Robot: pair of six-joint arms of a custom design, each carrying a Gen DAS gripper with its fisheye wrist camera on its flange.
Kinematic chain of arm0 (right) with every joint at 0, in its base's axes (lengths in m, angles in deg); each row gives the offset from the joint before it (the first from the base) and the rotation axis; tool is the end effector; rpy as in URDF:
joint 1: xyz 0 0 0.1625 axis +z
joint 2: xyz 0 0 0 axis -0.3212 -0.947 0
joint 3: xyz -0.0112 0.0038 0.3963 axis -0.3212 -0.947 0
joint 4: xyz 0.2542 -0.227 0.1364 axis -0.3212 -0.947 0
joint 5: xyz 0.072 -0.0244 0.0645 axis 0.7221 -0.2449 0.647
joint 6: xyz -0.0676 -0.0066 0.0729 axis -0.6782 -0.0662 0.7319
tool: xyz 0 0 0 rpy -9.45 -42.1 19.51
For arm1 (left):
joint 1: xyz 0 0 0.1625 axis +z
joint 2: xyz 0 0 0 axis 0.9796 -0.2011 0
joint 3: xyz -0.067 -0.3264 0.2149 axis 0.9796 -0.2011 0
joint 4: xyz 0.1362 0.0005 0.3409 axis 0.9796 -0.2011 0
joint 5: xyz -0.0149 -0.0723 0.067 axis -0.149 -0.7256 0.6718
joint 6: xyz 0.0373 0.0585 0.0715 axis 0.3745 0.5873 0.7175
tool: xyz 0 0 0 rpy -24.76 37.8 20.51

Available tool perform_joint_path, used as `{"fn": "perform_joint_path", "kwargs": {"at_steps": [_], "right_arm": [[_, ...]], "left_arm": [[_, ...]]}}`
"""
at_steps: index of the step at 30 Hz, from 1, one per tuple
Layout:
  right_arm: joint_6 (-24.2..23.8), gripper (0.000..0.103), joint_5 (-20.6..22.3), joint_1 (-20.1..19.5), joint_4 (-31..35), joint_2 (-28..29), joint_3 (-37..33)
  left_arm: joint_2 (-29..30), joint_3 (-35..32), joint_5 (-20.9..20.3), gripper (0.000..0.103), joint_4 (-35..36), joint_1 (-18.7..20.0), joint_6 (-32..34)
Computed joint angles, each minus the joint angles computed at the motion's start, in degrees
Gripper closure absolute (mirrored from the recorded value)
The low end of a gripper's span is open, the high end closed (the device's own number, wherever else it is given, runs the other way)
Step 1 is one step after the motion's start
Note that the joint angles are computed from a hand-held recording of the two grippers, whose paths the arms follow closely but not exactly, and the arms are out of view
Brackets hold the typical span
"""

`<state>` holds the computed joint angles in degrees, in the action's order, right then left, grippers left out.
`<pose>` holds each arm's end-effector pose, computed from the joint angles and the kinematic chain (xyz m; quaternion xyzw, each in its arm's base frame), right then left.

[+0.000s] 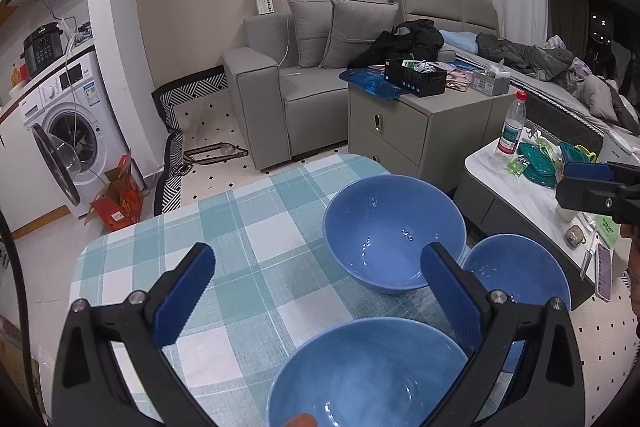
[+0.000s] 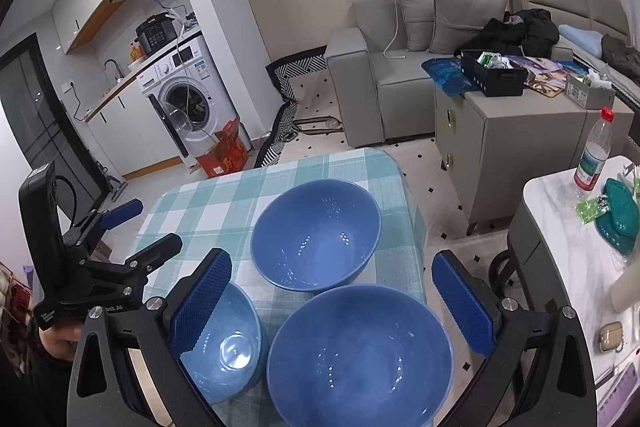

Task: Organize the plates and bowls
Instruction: 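Reach both grippers to the rim of the largest blue bowl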

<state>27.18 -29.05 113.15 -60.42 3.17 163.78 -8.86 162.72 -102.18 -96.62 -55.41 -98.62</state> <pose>0.1500 -0.4966 0.4686 0.2853 -0.9093 0.2466 0.1759 -0.4251 -0.4219 0.0635 0.1760 0.8277 -0.3936 0.3592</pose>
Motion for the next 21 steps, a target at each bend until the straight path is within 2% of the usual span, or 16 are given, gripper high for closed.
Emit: {"fn": "perform_joint_path", "kwargs": {"at_steps": [21], "right_arm": [[1.81,0.001,-5.26,-1.29,-1.05,10.06,-4.10]], "left_arm": [[1.76,-1.19,-2.90,0.000,-7.24,6.04,6.20]]}}
